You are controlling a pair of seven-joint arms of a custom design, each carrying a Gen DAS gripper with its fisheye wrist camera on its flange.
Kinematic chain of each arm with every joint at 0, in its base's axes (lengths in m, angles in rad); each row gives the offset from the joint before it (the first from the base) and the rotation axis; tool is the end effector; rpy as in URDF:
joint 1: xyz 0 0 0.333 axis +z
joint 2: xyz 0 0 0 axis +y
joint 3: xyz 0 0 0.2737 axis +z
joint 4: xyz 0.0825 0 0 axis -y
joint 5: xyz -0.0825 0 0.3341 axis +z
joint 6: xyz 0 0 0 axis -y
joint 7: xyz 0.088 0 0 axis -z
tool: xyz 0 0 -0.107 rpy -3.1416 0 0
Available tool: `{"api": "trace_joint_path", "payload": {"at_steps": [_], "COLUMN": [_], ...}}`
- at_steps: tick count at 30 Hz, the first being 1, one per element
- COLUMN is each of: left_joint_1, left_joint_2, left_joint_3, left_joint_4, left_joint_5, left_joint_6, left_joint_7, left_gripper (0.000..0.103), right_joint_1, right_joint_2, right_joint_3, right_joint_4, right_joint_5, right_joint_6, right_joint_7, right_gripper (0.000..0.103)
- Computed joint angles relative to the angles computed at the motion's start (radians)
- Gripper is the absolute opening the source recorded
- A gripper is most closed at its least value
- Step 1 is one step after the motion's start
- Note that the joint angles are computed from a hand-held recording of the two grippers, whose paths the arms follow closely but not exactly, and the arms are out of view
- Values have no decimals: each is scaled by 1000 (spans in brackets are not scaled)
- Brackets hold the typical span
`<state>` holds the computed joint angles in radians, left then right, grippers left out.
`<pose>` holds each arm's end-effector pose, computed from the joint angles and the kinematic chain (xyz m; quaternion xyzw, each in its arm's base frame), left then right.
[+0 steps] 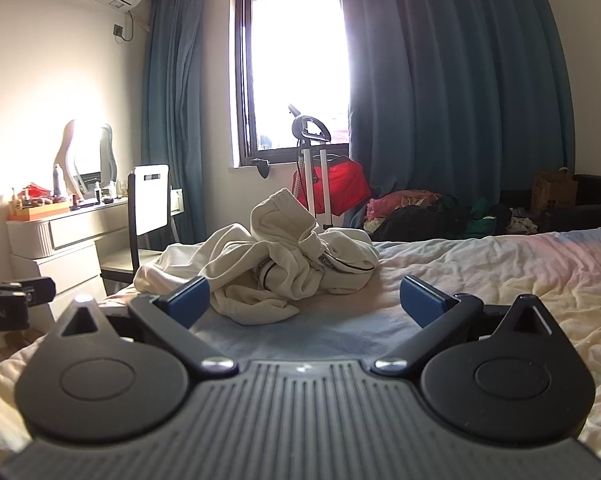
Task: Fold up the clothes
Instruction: 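Approach the cream sweatpants on the bed with both grippers open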
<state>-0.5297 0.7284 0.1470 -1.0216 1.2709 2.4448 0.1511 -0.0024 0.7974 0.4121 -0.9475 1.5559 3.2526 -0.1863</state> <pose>0.6545 -0.3068 0.4822 -0.6132 0.5030 -0.3325 0.5103 0.6977 0.0608 0.4678 -0.5751 0.4963 -0.3859 0.5235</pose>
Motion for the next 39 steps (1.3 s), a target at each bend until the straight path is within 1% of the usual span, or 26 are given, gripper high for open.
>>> {"api": "trace_joint_path", "payload": {"at_steps": [3, 4, 6, 9, 12, 15, 17, 19, 23, 31, 35, 39], "left_joint_1": [8, 8, 5, 12, 9, 12, 10, 9, 15, 10, 11, 13], "left_joint_2": [4, -10, -70, -42, -4, -19, -36, -42, -46, -31, -30, -25], "left_joint_3": [-12, -9, 1, -21, -26, -17, -8, -6, -15, -16, -17, -17], "left_joint_4": [6, -14, -101, -59, -1, -21, -48, -56, -58, -38, -40, -33], "left_joint_5": [-26, -25, 16, 13, -12, -23, -5, 9, 17, 14, 11, -1], "left_joint_6": [-5, 3, 37, 14, -8, 20, 42, 45, 50, 38, 38, 42], "left_joint_7": [39, 34, -23, 4, 34, -14, -59, -79, -86, -62, -56, -43], "left_gripper": [103, 103, 103, 103, 103, 103, 103, 103, 103, 103, 103, 103], "right_joint_1": [0, 1, 2, 5, 9, 14, 16, 20, 27, 21, 28, 21], "right_joint_2": [2, 2, 3, 4, 5, 4, 0, -3, -10, -9, -8, -6], "right_joint_3": [4, 4, 4, 2, -3, -10, -17, -24, -43, -37, -50, -38], "right_joint_4": [3, 5, 7, 11, 15, 18, 14, 12, -1, -7, -28, -44], "right_joint_5": [7, 10, 17, 30, 45, 60, 67, 75, 52, 19, -75, -155], "right_joint_6": [6, 8, 11, 15, 19, 21, 19, 17, 10, 8, 11, 20], "right_joint_7": [-12, -16, -25, -39, -54, -66, -67, -68, -28, 6, 112, 188], "right_gripper": [103, 103, 103, 103, 103, 103, 103, 103, 103, 103, 103, 103]}}
